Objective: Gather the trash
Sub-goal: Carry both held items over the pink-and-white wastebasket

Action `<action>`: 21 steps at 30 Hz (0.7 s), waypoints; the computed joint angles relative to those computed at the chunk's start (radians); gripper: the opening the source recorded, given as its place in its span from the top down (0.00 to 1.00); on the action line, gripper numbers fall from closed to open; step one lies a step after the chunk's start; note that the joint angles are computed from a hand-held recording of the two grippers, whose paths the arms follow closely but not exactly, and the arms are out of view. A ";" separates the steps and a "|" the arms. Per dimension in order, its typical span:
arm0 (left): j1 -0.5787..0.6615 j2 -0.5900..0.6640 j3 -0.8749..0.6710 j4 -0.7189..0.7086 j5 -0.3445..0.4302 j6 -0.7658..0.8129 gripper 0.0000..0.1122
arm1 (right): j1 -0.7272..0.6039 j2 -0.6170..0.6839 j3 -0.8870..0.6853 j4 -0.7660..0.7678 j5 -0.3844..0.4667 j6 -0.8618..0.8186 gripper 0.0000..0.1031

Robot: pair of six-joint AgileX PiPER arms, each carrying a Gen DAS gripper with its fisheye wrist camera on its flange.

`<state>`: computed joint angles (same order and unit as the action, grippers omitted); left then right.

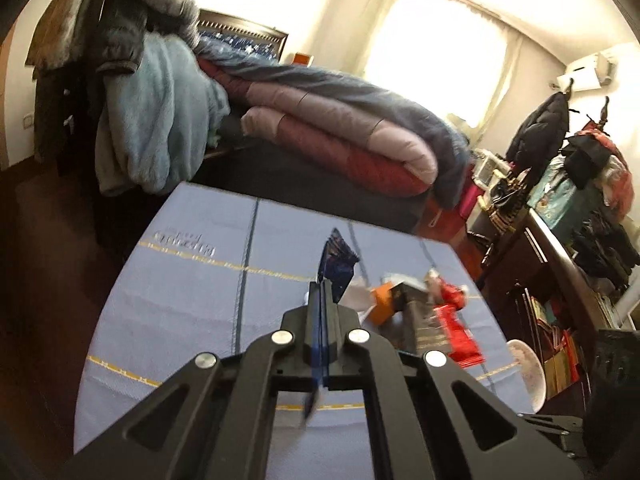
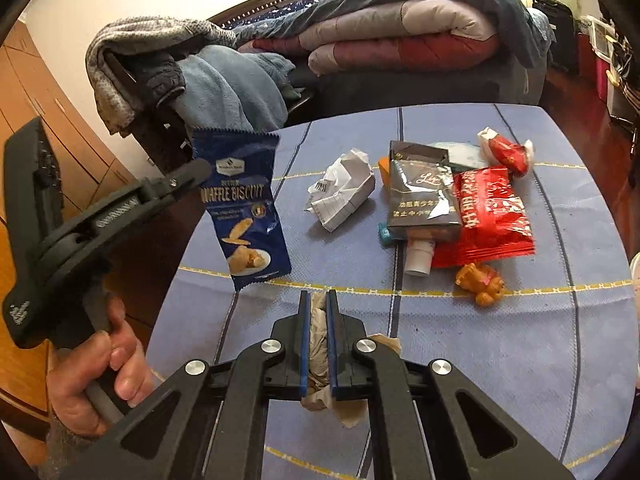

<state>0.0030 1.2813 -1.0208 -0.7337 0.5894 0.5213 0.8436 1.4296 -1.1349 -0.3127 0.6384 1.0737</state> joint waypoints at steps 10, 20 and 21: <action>-0.247 -0.124 -0.104 0.216 0.044 -0.282 0.98 | 0.078 -0.262 0.121 -0.142 0.144 0.175 0.93; -0.748 -0.008 -0.228 0.686 -0.061 -0.801 0.98 | 0.100 -0.651 0.288 -0.243 0.395 0.284 0.93; -0.777 0.009 -0.244 0.714 -0.063 -0.829 0.98 | 0.080 -0.687 0.302 -0.231 0.401 0.264 0.93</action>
